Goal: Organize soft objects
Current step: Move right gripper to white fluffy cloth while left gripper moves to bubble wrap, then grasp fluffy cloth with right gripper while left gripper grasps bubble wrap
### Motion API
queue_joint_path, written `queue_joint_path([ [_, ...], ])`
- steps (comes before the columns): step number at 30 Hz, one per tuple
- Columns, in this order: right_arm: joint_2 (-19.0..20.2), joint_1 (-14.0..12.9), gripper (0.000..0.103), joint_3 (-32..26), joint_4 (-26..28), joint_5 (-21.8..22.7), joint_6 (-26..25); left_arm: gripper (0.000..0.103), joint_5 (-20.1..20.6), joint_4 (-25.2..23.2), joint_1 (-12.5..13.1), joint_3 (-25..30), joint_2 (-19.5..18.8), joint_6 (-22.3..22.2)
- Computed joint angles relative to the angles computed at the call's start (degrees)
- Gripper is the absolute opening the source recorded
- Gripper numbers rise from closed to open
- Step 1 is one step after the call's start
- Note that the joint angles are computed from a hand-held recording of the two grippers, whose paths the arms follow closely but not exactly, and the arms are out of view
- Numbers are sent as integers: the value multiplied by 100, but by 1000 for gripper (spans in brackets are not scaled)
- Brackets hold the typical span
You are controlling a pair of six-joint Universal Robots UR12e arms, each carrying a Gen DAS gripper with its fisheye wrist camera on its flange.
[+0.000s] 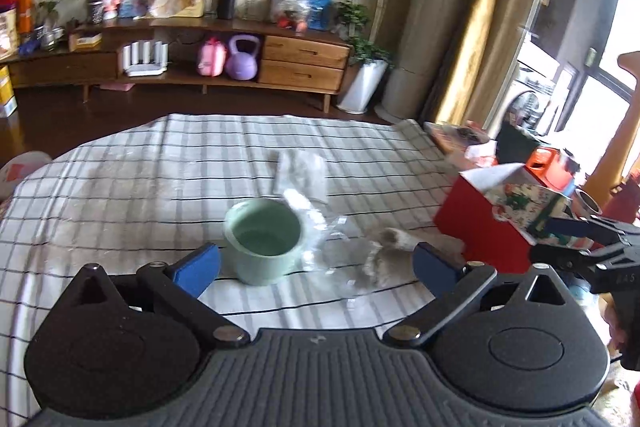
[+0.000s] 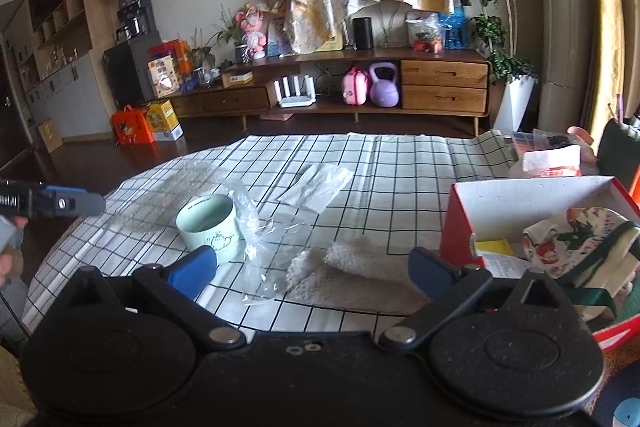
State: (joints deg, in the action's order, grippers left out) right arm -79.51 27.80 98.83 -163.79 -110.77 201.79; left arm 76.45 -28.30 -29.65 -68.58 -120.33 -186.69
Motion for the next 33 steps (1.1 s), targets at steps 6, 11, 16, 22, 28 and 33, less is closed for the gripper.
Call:
queue_joint_path([
  [6,141,-80,102,-93,201,148,-97,103,468,25,262,-82,35,-489],
  [11,265,-177,102,-186,441,274,-149,103,799,-25,485,85,-90,-893],
  [16,399,-265,101,-299,642,364,-297,103,983,-266,661,566,-350,-426],
  [22,602,-369,101,-498,884,400,-584,103,952,-659,725,1102,-785,-104],
  [28,784,-489,95,-683,1129,494,-750,103,1075,-1264,635,1669,-1297,-238],
  [33,851,-556,94,-711,1146,607,-867,103,1079,-1556,575,2159,-1702,-353],
])
